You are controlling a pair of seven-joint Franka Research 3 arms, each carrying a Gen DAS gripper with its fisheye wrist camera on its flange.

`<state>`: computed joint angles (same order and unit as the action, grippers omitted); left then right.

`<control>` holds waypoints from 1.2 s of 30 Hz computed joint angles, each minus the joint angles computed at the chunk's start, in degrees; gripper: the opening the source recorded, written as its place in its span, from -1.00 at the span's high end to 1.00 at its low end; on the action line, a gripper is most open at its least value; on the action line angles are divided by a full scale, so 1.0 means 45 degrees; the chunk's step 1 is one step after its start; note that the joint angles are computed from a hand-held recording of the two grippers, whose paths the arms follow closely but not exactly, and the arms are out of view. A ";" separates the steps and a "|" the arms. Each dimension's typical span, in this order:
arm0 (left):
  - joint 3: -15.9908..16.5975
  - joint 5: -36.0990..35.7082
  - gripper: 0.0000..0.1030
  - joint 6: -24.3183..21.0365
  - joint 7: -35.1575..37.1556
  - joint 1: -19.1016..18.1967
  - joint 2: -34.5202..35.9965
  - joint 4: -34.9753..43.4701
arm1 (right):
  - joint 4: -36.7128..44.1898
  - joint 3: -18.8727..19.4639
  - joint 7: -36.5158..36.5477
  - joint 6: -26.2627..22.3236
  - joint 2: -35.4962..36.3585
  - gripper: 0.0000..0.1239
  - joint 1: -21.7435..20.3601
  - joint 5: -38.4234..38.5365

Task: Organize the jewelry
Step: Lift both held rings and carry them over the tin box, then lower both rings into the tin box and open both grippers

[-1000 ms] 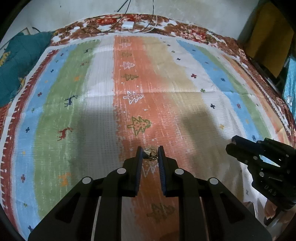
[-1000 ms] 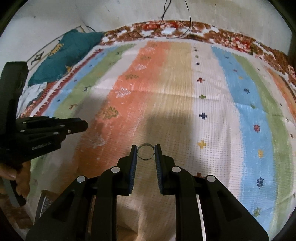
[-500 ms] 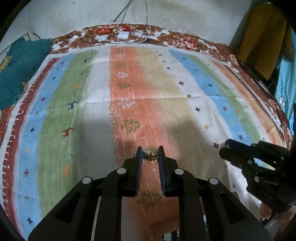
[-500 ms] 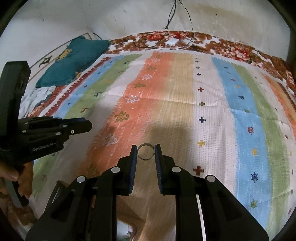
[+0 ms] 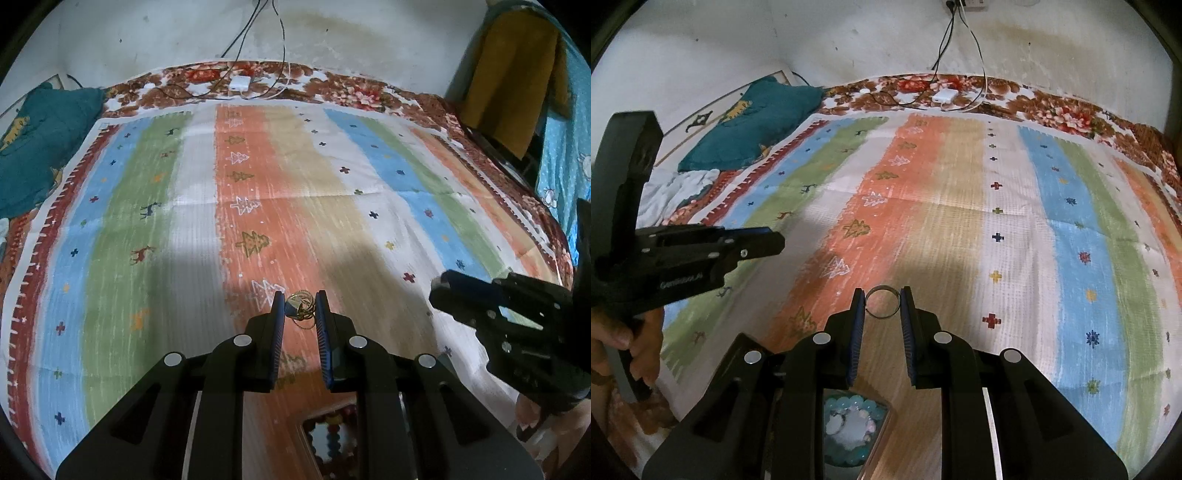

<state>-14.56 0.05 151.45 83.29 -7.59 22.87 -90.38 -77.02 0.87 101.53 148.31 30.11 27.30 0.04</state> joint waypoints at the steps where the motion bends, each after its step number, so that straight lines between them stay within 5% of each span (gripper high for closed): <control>1: 0.0015 0.0056 0.69 0.0091 -0.0009 -0.0021 -0.0108 -0.0159 | -0.0102 -0.0076 0.0055 0.0104 -0.0068 0.67 0.0071 -0.0124; 20: -0.0347 -0.0984 0.68 0.1472 0.1012 0.0067 -0.2063 -0.2781 | -0.2869 0.0576 -0.0856 0.1981 -0.1935 0.67 -0.0222 0.0760; 36: -0.0453 -0.2590 0.68 0.2048 0.2555 -0.0143 -0.3259 -0.4395 | -0.4229 0.1182 -0.2309 0.2430 -0.2879 0.67 -0.0447 0.2127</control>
<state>-16.60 -11.61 160.67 94.78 -8.24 8.21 -110.15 -96.06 6.18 91.14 159.25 17.16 25.29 9.61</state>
